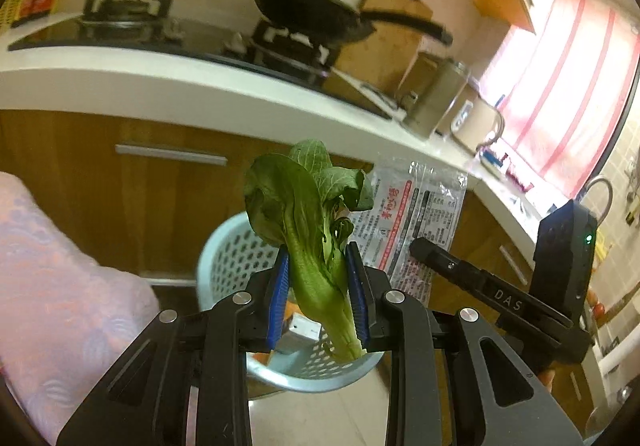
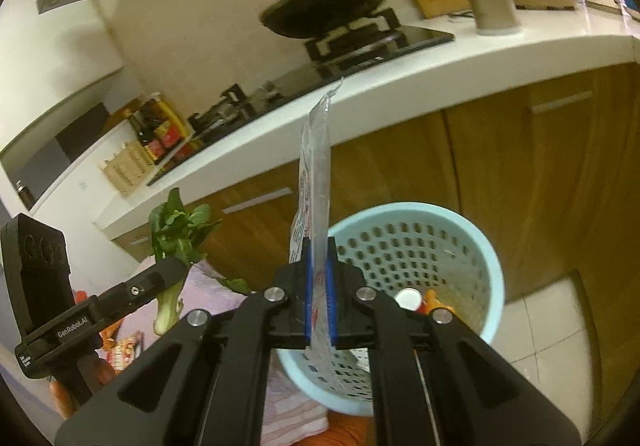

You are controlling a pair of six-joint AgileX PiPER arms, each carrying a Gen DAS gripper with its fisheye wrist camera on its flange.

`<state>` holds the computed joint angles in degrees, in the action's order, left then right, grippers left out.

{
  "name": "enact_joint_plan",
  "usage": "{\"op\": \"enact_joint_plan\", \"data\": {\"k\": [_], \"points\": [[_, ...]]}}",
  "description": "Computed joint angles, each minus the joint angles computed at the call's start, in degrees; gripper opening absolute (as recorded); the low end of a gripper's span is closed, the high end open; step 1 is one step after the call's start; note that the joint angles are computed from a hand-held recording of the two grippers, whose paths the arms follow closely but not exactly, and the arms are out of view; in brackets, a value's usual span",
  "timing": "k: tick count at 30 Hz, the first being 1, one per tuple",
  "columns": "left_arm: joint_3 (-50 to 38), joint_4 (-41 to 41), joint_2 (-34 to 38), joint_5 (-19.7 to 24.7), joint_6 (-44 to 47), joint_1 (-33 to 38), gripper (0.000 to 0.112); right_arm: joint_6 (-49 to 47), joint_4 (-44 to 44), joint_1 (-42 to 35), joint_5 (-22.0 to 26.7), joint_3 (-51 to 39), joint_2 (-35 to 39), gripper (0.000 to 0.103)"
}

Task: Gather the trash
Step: 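Carry greens and wrapper over the blue basket and open both tools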

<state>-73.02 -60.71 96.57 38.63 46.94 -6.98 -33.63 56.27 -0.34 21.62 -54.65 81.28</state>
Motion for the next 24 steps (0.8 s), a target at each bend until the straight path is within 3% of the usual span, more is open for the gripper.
{"op": "enact_joint_plan", "data": {"k": [8,15,16,19,20,22,24], "points": [[-3.69,7.65,5.04,-5.81,-6.27,-5.77,0.027,1.59,-3.30,-1.18,0.75,-1.66,4.33,0.004],[-6.72,11.97,8.69,-5.59,-10.51,-7.68,0.027,7.29,-9.59,-2.22,4.30,-5.07,9.86,0.005],[-7.25,13.12,9.00,-5.68,-11.61,-7.87,0.030,10.12,-12.44,-1.81,4.61,-5.91,10.58,0.005],[-7.93,15.90,9.06,-6.42,-15.26,-8.24,0.056,15.35,-18.23,-0.92,6.19,-7.86,12.69,0.005],[-7.77,15.82,8.89,-6.64,-15.45,-8.08,0.057,16.92,-20.02,-0.47,6.35,-8.47,13.06,0.006],[-7.39,13.89,8.52,-6.08,-14.00,-7.20,0.057,18.03,-21.04,-0.09,6.33,-8.64,13.10,0.009],[-6.81,13.49,7.81,-5.98,-13.54,-6.74,0.057,16.33,-18.86,-0.54,6.39,-8.37,12.89,0.035]]}}
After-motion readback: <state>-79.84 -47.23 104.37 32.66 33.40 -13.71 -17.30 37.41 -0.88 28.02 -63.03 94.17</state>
